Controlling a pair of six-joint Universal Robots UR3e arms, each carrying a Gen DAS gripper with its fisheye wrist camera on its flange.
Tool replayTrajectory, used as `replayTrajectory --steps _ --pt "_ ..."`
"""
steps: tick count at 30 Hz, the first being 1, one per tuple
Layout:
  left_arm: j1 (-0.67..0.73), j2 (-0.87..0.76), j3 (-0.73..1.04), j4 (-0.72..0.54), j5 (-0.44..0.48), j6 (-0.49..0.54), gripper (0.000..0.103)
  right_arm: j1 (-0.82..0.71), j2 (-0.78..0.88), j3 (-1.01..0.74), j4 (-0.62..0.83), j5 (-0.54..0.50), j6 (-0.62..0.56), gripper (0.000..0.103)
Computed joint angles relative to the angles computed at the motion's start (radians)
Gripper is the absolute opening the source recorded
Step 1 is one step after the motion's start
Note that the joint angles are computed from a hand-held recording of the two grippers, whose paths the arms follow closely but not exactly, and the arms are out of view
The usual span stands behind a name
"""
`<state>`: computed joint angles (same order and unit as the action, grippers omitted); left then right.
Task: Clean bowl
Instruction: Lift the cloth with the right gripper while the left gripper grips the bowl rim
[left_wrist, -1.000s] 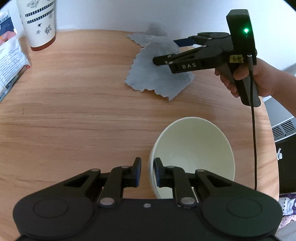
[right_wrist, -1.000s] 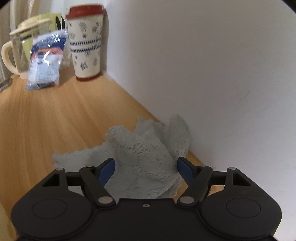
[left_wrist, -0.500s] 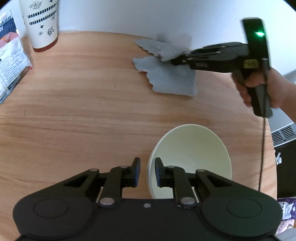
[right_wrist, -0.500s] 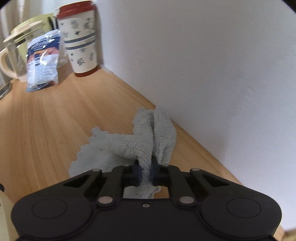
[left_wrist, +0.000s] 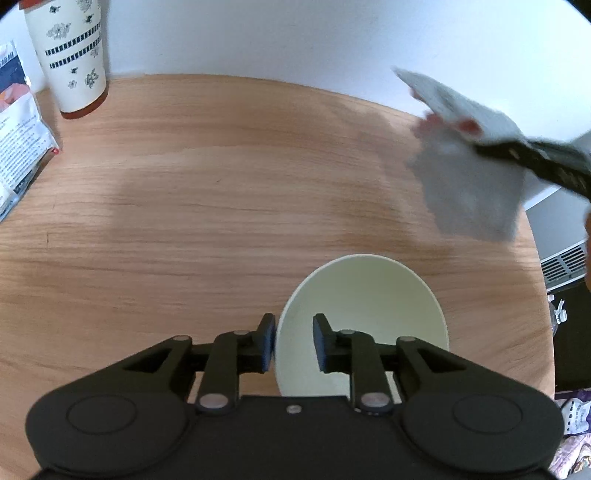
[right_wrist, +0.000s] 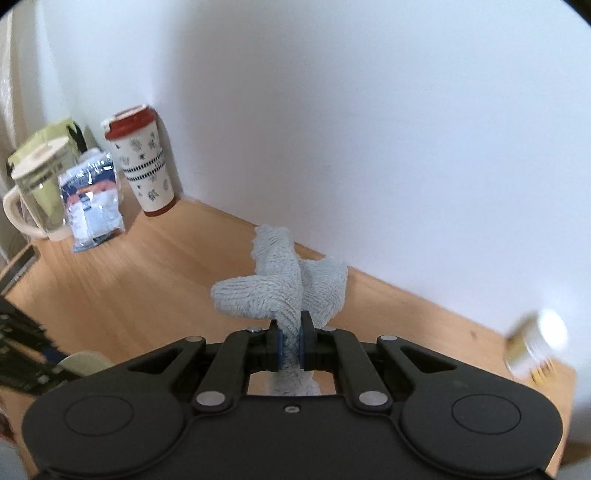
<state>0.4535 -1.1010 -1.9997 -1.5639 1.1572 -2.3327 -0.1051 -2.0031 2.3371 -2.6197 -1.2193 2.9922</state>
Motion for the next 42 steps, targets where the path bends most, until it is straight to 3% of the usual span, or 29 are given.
replayTrajectory --steps 4,6,9,13,16,20,22,24,25,26,31,33,34,37,42 --pt "0.024 0.040 -0.008 -0.035 -0.014 0.038 0.034 -0.021 -0.246 0.047 0.197 -0.042 0.019 0.008" --pt "0.026 0.048 -0.011 -0.037 -0.014 0.045 0.034 0.013 -0.344 0.061 0.265 -0.110 0.066 0.008" --pt "0.041 0.060 -0.015 -0.055 -0.015 0.065 0.035 0.189 -0.337 0.057 0.254 -0.300 0.191 0.008" --pt "0.041 0.060 -0.012 -0.061 -0.014 0.085 0.037 0.432 -0.162 -0.001 0.199 -0.469 0.308 0.008" --pt "0.055 0.063 -0.003 -0.086 -0.018 0.101 0.038 0.471 -0.068 -0.013 0.152 -0.404 0.369 0.008" --pt "0.064 0.051 0.005 -0.098 -0.023 0.111 0.039 0.385 -0.026 0.043 0.073 -0.191 0.435 0.011" --pt "0.056 0.036 0.011 -0.089 -0.022 0.108 0.039 0.347 -0.026 0.073 0.071 -0.146 0.464 0.012" --pt "0.057 0.025 0.019 -0.089 -0.027 0.108 0.039 0.358 -0.026 0.089 0.065 -0.191 0.481 0.021" --pt "0.057 0.021 0.023 -0.093 -0.029 0.111 0.039 0.367 -0.021 0.082 0.075 -0.217 0.474 0.038" --pt "0.059 0.022 0.025 -0.098 -0.029 0.116 0.039 0.378 -0.014 0.073 0.086 -0.244 0.465 0.048" --pt "0.071 0.012 0.053 -0.140 -0.027 0.164 0.042 0.429 -0.072 0.023 0.158 -0.346 0.275 0.060" --pt "0.076 0.009 0.063 -0.156 -0.025 0.184 0.042 0.409 -0.151 -0.004 0.227 -0.313 0.036 0.063" --pt "0.079 0.007 0.068 -0.163 -0.025 0.195 0.042 0.398 -0.172 -0.032 0.274 -0.303 -0.072 0.070" --pt "0.073 0.003 0.070 -0.161 -0.020 0.190 0.042 0.367 -0.208 -0.067 0.345 -0.223 -0.358 0.071" --pt "0.058 -0.001 0.077 -0.154 -0.019 0.167 0.045 0.396 -0.083 -0.159 0.445 -0.138 -0.653 0.071"
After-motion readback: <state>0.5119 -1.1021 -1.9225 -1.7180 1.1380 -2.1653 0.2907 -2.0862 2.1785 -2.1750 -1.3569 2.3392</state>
